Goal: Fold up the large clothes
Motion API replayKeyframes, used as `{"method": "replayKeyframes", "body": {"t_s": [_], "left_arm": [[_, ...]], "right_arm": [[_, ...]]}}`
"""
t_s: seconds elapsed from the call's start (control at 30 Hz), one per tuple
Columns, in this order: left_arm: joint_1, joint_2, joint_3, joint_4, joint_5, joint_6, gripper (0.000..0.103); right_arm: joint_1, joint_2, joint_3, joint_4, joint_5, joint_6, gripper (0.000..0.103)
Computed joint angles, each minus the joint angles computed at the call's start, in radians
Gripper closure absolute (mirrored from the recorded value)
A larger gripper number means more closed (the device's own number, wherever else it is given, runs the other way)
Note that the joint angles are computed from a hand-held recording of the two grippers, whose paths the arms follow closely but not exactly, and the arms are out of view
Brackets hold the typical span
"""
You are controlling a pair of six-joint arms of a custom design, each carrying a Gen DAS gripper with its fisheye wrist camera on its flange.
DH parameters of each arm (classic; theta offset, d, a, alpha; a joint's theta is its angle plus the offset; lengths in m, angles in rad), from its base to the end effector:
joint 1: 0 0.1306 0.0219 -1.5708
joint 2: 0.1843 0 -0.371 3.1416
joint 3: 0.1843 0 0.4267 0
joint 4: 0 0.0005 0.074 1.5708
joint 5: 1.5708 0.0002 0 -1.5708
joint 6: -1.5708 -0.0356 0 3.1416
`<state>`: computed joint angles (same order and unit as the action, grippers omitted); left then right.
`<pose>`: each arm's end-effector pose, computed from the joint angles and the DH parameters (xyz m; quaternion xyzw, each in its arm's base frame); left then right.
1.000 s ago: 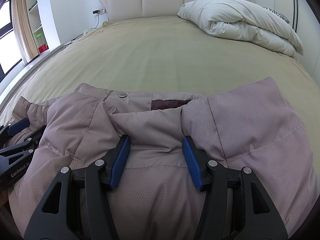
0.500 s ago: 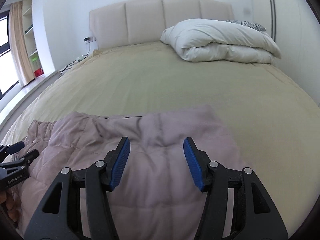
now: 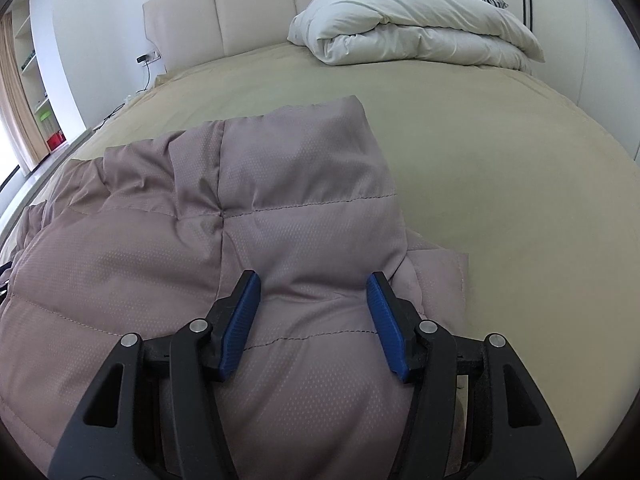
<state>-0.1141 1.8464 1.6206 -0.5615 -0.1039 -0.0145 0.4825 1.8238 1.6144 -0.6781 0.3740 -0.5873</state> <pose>0.6755 -0.0742 0.2899 0.0395 0.9224 0.0289 0.3832 0.5944 0.2961 0.2948 0.1107 0.9212 0.0171 0.3725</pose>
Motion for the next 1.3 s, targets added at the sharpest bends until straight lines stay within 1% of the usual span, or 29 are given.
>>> {"method": "replayKeyframes", "body": {"t_s": [0.03,0.1,0.13,0.17,0.2,0.23,0.27,0.3,0.33,0.4,0.43,0.47,0.5,0.53,0.57,0.6,0.63,0.67,0.73,0.83,0.97,1.17,1.3], "left_arm": [[0.0,0.002,0.0,0.002,0.0,0.001,0.007],[0.0,0.0,-0.007,0.008,-0.002,0.001,0.007],[0.001,-0.002,-0.01,0.01,0.002,0.002,0.007],[0.003,-0.003,-0.01,0.008,0.007,0.004,0.007],[0.006,-0.005,-0.008,0.002,0.015,0.008,0.007],[0.008,-0.006,-0.004,-0.006,0.023,0.013,0.008],[0.012,-0.012,-0.005,-0.015,0.035,0.019,0.008],[0.017,-0.027,-0.016,-0.015,0.044,0.027,0.009],[0.022,-0.045,-0.031,-0.012,0.051,0.036,0.011],[0.027,-0.1,-0.086,0.013,0.054,0.055,0.012],[0.028,-0.125,-0.113,0.031,0.048,0.056,0.012],[0.028,-0.145,-0.136,0.05,0.036,0.045,0.012],[0.027,-0.153,-0.149,0.062,0.027,0.028,0.012],[0.028,-0.147,-0.148,0.057,0.028,0.014,0.011],[0.032,-0.134,-0.139,0.043,0.042,0.013,0.011],[0.036,-0.12,-0.127,0.031,0.056,0.019,0.01],[0.038,-0.107,-0.114,0.023,0.06,0.023,0.009],[0.036,-0.1,-0.108,0.022,0.055,0.022,0.009],[0.03,-0.09,-0.107,0.035,0.041,0.022,0.009],[0.029,-0.081,-0.109,0.048,0.041,0.029,0.009],[0.025,-0.075,-0.112,0.055,0.03,0.027,0.009],[0.029,-0.064,-0.103,0.05,0.043,0.034,0.008],[0.029,-0.065,-0.1,0.048,0.046,0.039,0.008]], "right_arm": [[0.004,0.005,-0.004,0.007,0.004,-0.003,0.048],[0.008,0.01,0.012,-0.017,0.017,0.0,0.048],[0.012,0.019,0.035,-0.048,0.026,-0.001,0.048],[0.019,0.031,0.073,-0.106,0.042,-0.004,0.048],[0.028,0.042,0.118,-0.176,0.077,-0.028,0.048],[0.046,0.033,0.131,-0.196,0.105,-0.064,0.048],[0.061,0.011,0.125,-0.166,0.101,-0.072,0.048],[0.079,-0.003,0.124,-0.124,0.093,-0.048,0.048],[0.1,0.006,0.156,-0.116,0.091,-0.007,0.048],[0.13,0.058,0.251,-0.13,0.045,0.07,0.048],[0.143,0.094,0.304,-0.143,0.02,0.097,0.048],[0.154,0.134,0.356,-0.16,0.013,0.117,0.048],[0.165,0.177,0.407,-0.18,0.019,0.136,0.048],[0.178,0.214,0.446,-0.201,0.03,0.139,0.048],[0.194,0.254,0.483,-0.229,0.07,0.14,0.047],[0.205,0.28,0.496,-0.231,0.112,0.157,0.047],[0.214,0.29,0.49,-0.214,0.141,0.167,0.047],[0.214,0.291,0.48,-0.198,0.144,0.164,0.047],[0.206,0.289,0.468,-0.179,0.113,0.149,0.047],[0.194,0.288,0.451,-0.15,0.073,0.142,0.047],[0.186,0.291,0.434,-0.13,0.083,0.155,0.047],[0.183,0.311,0.452,-0.128,0.089,0.161,0.047],[0.184,0.299,0.423,-0.099,0.097,0.165,0.047]]}}
